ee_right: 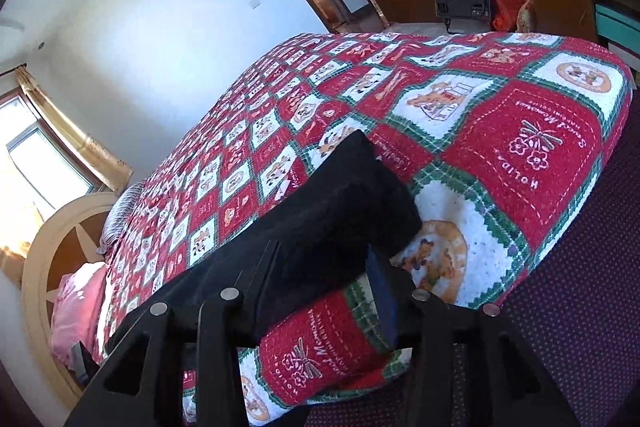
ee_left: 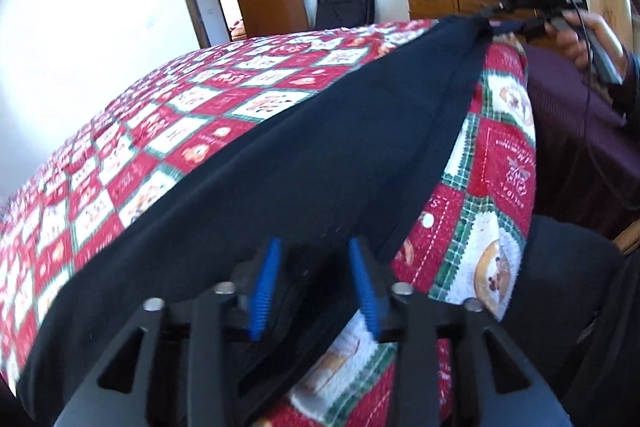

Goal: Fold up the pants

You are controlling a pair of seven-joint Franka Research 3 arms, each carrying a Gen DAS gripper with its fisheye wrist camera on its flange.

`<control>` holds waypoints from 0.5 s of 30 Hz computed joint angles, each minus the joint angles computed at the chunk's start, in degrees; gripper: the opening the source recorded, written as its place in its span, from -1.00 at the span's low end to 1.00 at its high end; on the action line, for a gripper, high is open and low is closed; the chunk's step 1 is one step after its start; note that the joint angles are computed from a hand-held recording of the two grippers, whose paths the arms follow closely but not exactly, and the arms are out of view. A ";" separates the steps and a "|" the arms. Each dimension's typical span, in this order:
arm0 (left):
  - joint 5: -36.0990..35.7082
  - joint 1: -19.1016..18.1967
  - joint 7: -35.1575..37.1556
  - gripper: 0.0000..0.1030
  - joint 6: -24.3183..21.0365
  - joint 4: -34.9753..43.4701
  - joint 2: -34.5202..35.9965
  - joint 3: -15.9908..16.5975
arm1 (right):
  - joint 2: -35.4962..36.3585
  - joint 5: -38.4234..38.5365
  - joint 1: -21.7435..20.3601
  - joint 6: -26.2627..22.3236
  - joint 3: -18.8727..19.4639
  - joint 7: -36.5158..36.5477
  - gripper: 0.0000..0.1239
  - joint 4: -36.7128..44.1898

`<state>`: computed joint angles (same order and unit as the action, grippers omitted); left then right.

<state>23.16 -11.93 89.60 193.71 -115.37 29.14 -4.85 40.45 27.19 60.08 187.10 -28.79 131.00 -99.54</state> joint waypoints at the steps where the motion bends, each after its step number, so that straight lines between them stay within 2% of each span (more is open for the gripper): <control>1: 0.03 -0.84 0.46 -0.09 -0.36 0.24 0.05 0.71 | 0.02 0.04 0.04 -0.03 -0.10 0.01 -0.28 -0.08; 4: -2.40 -8.15 1.65 -0.02 -1.72 0.94 0.37 7.87 | 0.15 0.08 0.00 0.34 -0.17 -0.33 -0.28 -0.17; 6: -3.37 -10.48 1.83 0.03 -2.55 1.57 0.87 10.20 | 0.72 0.26 1.06 -0.08 -1.57 -0.42 -0.28 0.12; 7: -3.64 -9.88 1.95 0.02 -3.35 1.99 1.00 9.58 | 1.27 0.21 1.95 -0.56 -2.82 -0.26 -0.28 0.50; 8: -3.15 -7.28 1.32 -0.14 -4.12 2.41 0.98 6.97 | 1.71 0.08 2.59 -0.76 -3.76 0.06 -0.28 0.74; 9: -2.91 -4.73 0.89 -0.58 -4.81 2.80 1.01 4.36 | 2.17 0.08 2.97 -0.64 -4.43 0.54 -0.28 0.93; 10: -2.92 -4.08 0.29 -0.78 -5.62 3.20 0.99 3.76 | 2.49 0.24 3.23 -0.55 -4.98 1.03 -0.34 1.07; 11: -2.78 -3.09 -0.28 -0.81 -5.64 3.16 0.81 2.87 | 3.14 0.52 4.36 -1.06 -6.68 1.74 -0.48 1.23; 12: -2.31 -0.30 -0.52 -0.88 -4.55 2.58 0.56 0.14 | 3.93 0.40 5.89 -2.08 -8.98 2.50 -0.81 1.41; 13: -1.82 1.66 -0.80 -0.89 -3.54 1.96 0.24 -1.64 | 4.09 -0.17 6.42 -2.04 -9.83 3.05 -0.86 1.23; 14: -1.69 1.70 -1.25 -0.92 -2.52 1.25 -0.32 -1.41 | 3.80 -0.65 6.39 -1.31 -9.75 3.25 -0.86 0.79; 15: -1.24 3.32 -1.37 -0.91 -1.79 0.44 -0.88 -2.84 | 3.48 -0.84 6.82 -0.61 -10.08 3.18 -0.87 0.13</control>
<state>21.92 -8.61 88.24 191.91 -114.93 28.25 -7.69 43.93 26.35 66.90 186.49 -38.87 134.17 -99.41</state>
